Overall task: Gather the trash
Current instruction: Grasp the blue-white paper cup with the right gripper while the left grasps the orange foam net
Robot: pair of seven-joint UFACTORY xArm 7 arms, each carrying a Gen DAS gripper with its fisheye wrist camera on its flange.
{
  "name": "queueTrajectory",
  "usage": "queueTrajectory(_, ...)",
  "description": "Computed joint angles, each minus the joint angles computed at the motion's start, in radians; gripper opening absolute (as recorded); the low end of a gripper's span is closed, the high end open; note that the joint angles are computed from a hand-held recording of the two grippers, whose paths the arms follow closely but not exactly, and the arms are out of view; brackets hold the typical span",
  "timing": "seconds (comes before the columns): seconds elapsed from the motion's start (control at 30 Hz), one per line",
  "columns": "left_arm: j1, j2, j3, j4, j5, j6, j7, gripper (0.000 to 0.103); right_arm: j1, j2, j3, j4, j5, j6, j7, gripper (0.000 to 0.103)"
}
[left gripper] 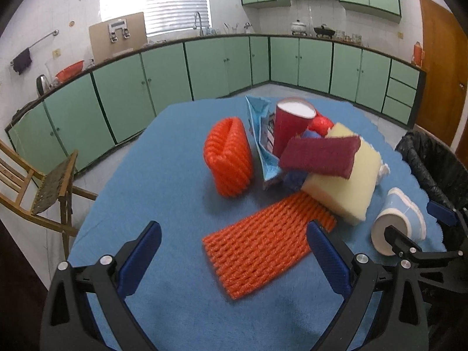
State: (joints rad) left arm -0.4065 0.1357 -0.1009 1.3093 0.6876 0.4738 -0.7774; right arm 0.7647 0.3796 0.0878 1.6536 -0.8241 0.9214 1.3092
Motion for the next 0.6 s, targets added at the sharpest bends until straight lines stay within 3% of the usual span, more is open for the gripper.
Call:
queueTrajectory(0.07, 0.0, 0.014, 0.0, 0.005, -0.004, 0.002, 0.006, 0.097, -0.022, -0.011, 0.009, -0.026, 0.027, -0.056, -0.014, 0.073)
queueTrajectory(0.17, -0.003, 0.037, 0.0, 0.02, -0.033, 0.019, 0.031, 0.097, -0.033, -0.021, 0.011, -0.049, 0.055, -0.1, -0.019, 0.073)
queueTrajectory(0.33, -0.003, 0.073, 0.0, 0.045, -0.11, 0.035, 0.095, 0.092, -0.009, -0.024, 0.006, -0.038, 0.022, -0.057, -0.022, 0.073)
queueTrajectory(0.5, 0.014, 0.091, -0.014, 0.05, -0.281, 0.027, 0.225, 0.053, -0.005, -0.04, 0.007, -0.043, -0.004, -0.037, 0.0, 0.073)
queueTrajectory(0.53, 0.015, 0.086, -0.013, 0.043, -0.293, 0.015, 0.241, 0.043, -0.006, -0.048, 0.009, -0.05, -0.008, -0.035, 0.006, 0.073)
queueTrajectory(0.57, 0.029, 0.085, -0.026, 0.037, -0.344, -0.002, 0.292, 0.024, -0.007, -0.053, 0.011, -0.051, -0.012, -0.031, 0.011, 0.073)
queueTrajectory(0.6, 0.035, 0.082, -0.03, 0.033, -0.377, -0.01, 0.317, 0.015, -0.007, -0.059, 0.014, -0.053, -0.017, -0.027, 0.017, 0.073)
